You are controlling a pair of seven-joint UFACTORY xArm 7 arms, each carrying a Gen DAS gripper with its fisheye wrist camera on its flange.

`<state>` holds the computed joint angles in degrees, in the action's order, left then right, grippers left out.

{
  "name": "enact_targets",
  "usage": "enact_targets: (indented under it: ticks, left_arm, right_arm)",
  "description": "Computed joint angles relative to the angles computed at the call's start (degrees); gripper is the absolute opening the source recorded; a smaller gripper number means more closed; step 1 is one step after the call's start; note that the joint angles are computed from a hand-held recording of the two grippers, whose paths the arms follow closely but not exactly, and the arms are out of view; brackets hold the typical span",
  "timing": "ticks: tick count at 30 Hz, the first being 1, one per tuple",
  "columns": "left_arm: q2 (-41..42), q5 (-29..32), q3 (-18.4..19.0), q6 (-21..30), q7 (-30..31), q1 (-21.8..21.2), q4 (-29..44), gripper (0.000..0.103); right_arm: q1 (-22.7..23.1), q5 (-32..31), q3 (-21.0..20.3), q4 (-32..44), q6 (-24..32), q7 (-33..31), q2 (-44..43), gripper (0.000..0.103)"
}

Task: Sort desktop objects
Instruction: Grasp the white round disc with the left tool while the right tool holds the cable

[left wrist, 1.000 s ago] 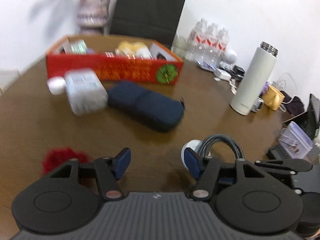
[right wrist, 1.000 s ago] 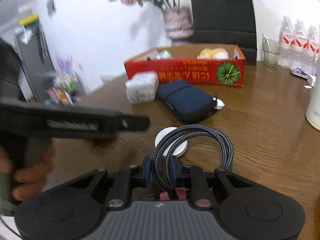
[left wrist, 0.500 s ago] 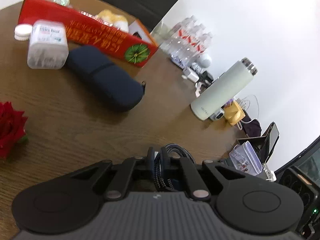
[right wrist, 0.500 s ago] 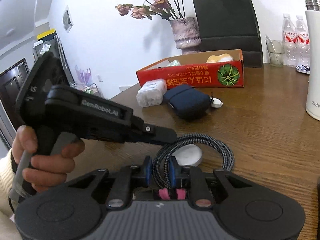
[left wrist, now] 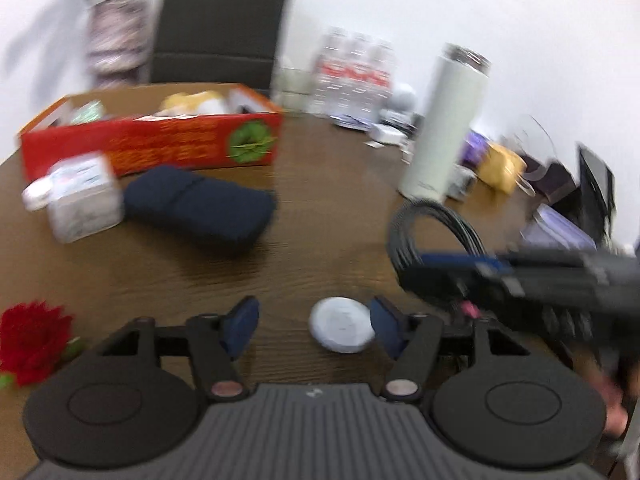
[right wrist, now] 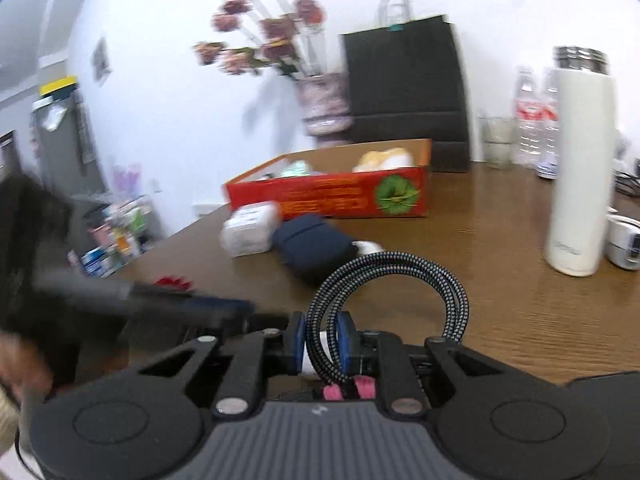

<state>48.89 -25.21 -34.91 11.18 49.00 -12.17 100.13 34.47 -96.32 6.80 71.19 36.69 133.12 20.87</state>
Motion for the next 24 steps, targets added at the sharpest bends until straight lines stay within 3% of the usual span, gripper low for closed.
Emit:
enact_targets:
  ticks: [3,4,6,10,13,16,18,19,20,21,22,24]
  left_arm:
    - [1.75,1.9,3.27,1.96,-1.78,-3.89,3.54,0.066]
    - [2.39,2.77,5.0,2.33,-2.96,-5.66,4.89,0.059]
    - [2.16,4.9,6.97,-1.53,-2.84,-7.65,3.77,0.04]
    - [-0.82,7.0,10.32,-2.77,-8.69,-8.09,0.37,0.039]
    - [-5.05,8.65,16.06,-8.42,-14.52,-10.04,-6.0,0.04]
    - [-8.04,9.61,16.31,-11.24,-17.05,-8.38,-11.27,0.04]
    - [-9.41,10.58,14.48,-12.91,-17.47,-6.07,-14.24,0.041]
    - [-10.03,10.99,14.92,-14.31,-18.43,-6.16,-15.59,0.044]
    - [-10.13,11.51,16.12,-14.58,-19.63,-7.15,-15.45,0.05]
    - [-10.16,12.17,16.28,-14.68,-20.31,-7.17,-15.64,0.064]
    - [-10.1,12.94,16.51,-14.21,-20.94,-7.3,-15.51,0.069]
    - [-9.88,14.68,14.91,-14.77,-21.18,-5.74,-16.03,0.068]
  right_arm:
    - [-0.63,2.77,-0.22,-1.42,0.84,0.57,-0.99,0.016]
    - [-0.78,3.47,-0.29,-1.69,1.03,0.48,-1.13,0.016]
    - [-1.11,4.56,-0.41,-1.78,0.76,-0.38,-1.08,0.016]
    - [-1.3,6.94,-0.61,-0.85,-0.39,-3.1,-0.36,0.016]
    - [-1.29,9.48,-0.69,1.32,-3.25,-8.65,1.55,0.017]
    - [-1.17,13.44,-1.1,5.4,-8.15,-16.94,5.19,0.019]
    - [-0.14,15.81,-1.68,7.64,-8.74,-20.96,6.89,0.02]
    - [0.55,15.84,-2.29,7.92,-9.15,-21.09,6.92,0.026]
    - [1.41,14.44,-3.31,7.69,-10.06,-19.27,6.47,0.035]
    - [2.54,11.93,-4.6,7.05,-10.62,-15.9,5.62,0.04]
    - [3.34,10.14,-5.22,6.23,-9.9,-13.12,4.63,0.048]
    - [3.98,11.6,-4.66,4.58,-5.46,-13.02,2.88,0.051]
